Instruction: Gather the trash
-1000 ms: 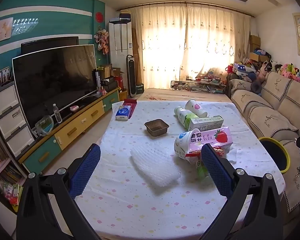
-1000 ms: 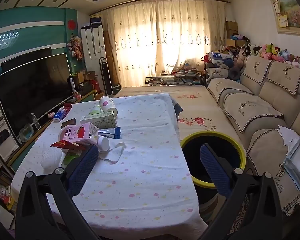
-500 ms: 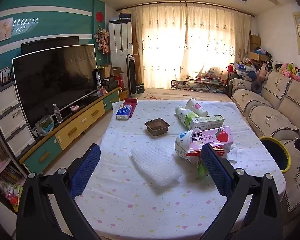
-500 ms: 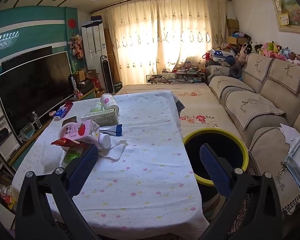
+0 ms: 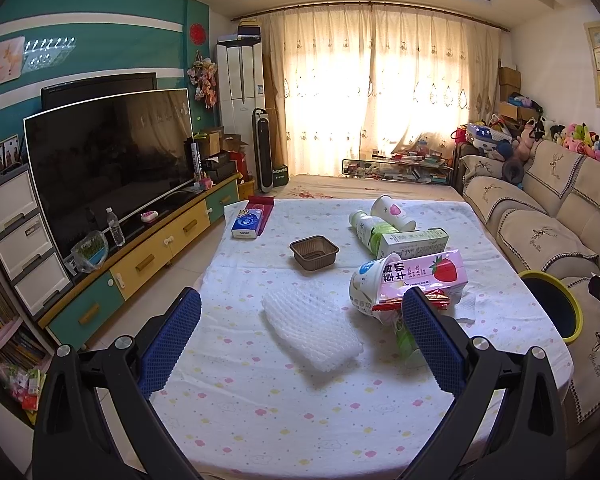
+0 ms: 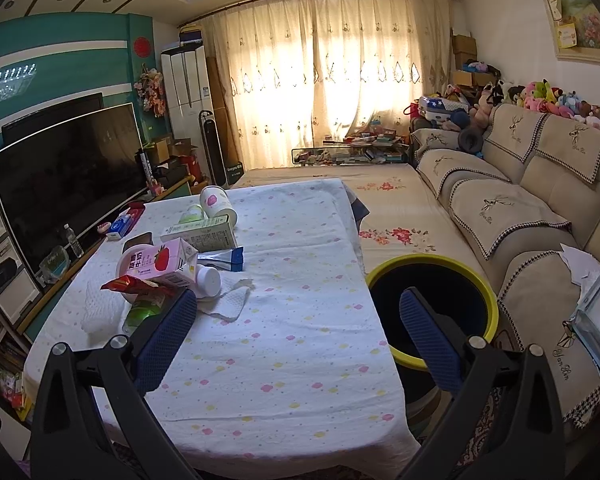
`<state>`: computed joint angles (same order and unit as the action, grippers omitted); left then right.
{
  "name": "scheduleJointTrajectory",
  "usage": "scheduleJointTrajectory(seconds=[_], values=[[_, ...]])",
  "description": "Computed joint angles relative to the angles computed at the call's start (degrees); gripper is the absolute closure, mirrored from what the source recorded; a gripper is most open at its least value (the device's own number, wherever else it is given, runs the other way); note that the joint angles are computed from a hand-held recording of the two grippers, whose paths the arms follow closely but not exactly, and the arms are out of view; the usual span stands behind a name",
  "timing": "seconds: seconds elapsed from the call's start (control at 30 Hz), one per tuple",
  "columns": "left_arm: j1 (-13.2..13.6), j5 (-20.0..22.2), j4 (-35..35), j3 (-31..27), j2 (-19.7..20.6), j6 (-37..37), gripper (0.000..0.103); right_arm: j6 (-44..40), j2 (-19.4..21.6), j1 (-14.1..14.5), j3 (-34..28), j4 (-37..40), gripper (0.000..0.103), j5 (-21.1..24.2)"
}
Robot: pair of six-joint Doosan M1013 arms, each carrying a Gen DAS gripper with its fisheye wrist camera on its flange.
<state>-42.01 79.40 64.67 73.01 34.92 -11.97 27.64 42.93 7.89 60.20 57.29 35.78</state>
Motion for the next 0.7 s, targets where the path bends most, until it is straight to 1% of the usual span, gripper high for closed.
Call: scheduleJointTrajectory(seconds=[0.2, 0.23, 0.53, 0.7], values=[[0.0, 0.0, -0.4, -0.4, 0.0, 0.7, 0.004, -0.4, -0.4, 0.1, 0.8, 0.3, 0.006, -0.5], [0.0, 0.0, -0.4, -0.4, 0.0, 0.7, 0.004, 0.4, 0.3, 0.0, -0.4, -0.2, 0.006, -0.1], [0.1, -0.2, -0.6, -0.2, 0.2, 0.7, 0.004, 0.5, 0.4, 0.3, 0.0, -0.2, 0.006, -0.5], [0.1, -0.1, -0.9, -0.8, 0.2, 1.4, 0.004, 0.4, 0.4, 0.0, -0.3, -0.2, 0.006, -0.1]])
